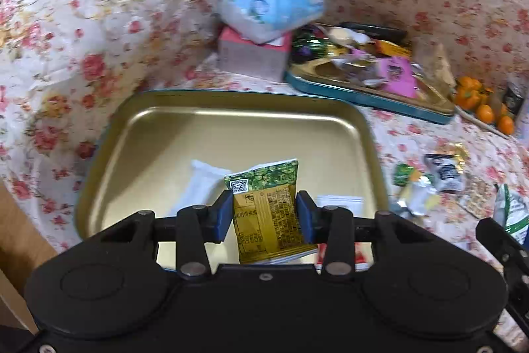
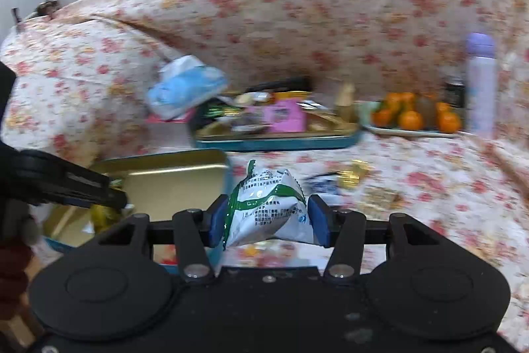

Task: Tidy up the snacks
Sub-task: 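Drop the yellow-green packet into the gold tray with the left tool while the right tool follows, then lower the green-and-white packet into the gold tray and open the right tool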

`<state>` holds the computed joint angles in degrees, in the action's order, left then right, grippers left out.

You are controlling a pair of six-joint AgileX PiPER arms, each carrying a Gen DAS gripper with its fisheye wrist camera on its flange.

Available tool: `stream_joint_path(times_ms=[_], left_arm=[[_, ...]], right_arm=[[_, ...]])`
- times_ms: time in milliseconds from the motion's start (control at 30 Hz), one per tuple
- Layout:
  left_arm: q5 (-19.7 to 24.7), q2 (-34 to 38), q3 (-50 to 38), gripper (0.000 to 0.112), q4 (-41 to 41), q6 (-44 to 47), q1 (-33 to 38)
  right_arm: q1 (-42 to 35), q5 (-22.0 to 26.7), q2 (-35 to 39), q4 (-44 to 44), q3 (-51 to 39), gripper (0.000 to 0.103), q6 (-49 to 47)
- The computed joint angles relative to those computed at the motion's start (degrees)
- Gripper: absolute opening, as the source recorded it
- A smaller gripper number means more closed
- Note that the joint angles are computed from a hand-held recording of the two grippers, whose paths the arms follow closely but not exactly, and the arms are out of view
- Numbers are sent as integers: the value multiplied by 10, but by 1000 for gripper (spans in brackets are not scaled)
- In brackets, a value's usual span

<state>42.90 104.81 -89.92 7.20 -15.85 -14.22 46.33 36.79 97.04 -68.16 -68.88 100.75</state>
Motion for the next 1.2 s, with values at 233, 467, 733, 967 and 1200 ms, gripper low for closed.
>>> stream_joint_path(times_ms=[233, 467, 733, 967, 1200], left_arm=[[-3, 7, 15, 49, -47, 61, 34], [-29, 5, 31, 50, -51, 72, 39], [-30, -6, 46, 50, -52, 51, 50], [-28, -22, 74, 50, -65, 42, 59], [-28, -30, 83, 50, -67, 39, 57]], right_arm=[[0, -42, 60, 94, -97, 54, -111], [-2, -42, 117, 182, -176, 54, -228], [-26, -45, 161, 271, -235, 55, -316], [-48, -7, 239, 342, -361, 55, -425], [-66, 65, 339, 390, -533, 57, -519]])
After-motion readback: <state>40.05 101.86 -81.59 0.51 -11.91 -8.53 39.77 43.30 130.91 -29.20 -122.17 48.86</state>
